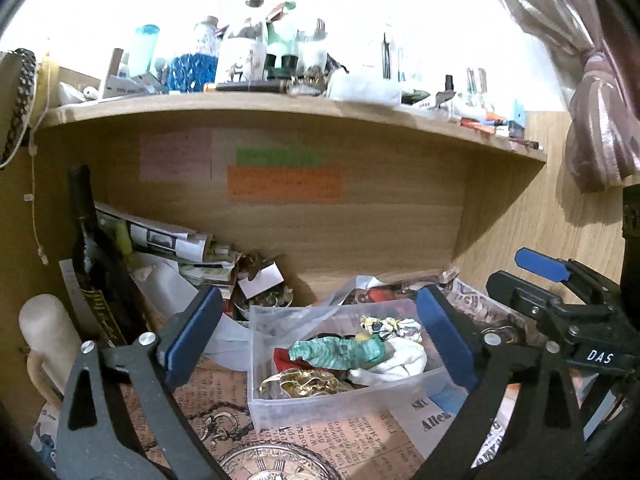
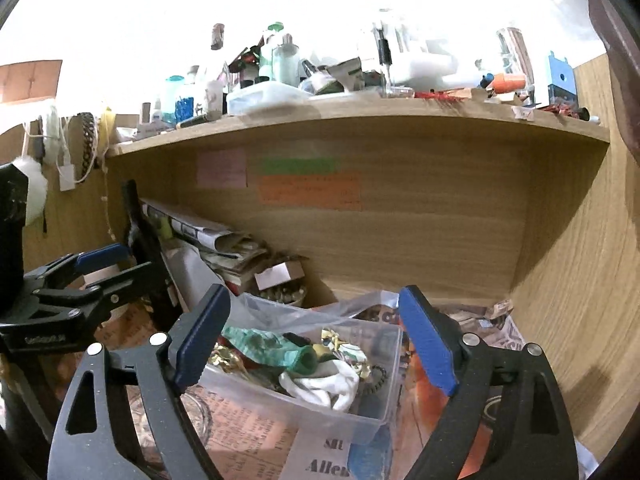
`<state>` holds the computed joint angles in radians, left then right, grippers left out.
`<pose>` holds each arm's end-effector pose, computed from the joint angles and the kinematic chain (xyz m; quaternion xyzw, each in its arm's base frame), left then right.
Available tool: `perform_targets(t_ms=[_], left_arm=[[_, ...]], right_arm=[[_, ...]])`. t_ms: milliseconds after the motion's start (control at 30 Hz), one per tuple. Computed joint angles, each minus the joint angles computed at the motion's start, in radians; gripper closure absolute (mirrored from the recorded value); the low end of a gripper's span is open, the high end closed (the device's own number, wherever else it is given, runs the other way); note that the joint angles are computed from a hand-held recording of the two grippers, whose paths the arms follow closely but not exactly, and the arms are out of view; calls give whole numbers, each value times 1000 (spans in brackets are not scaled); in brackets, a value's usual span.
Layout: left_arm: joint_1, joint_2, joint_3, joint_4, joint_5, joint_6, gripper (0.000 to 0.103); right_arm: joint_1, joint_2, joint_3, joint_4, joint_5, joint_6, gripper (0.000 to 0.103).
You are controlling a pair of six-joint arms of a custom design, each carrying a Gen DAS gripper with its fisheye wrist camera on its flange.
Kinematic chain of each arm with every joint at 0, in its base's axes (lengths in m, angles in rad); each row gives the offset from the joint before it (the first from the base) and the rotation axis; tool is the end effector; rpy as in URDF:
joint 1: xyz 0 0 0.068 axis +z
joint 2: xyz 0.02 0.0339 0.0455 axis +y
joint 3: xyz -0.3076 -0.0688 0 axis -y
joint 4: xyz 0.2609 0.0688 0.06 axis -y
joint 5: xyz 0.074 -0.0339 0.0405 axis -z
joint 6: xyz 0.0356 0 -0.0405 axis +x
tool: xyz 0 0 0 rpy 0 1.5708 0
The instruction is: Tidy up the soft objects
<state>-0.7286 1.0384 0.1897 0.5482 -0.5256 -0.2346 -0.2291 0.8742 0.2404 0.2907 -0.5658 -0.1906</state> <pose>0.1473 -0.1075 0.1914 0.0406 0.7914 -0.0800 0.6046 0.1664 -0.0192 0.2083 -0.1457 0.7879 0.1080 0.5885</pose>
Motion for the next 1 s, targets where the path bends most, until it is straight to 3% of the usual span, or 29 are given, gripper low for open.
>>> perform_targets(t_ms=[233, 600, 1000], left_arm=[[-56, -23, -6, -15, -63, -1, 0], [-86, -4, -13, -2, -105, -15, 0], [-74, -7, -20, 5, -90, -10, 0]], right_arm=[[-33, -47, -13, -13, -37, 35, 1], [-42, -103, -21, -47, -46, 36, 1], [-25, -122, -26, -57, -29, 43, 0]])
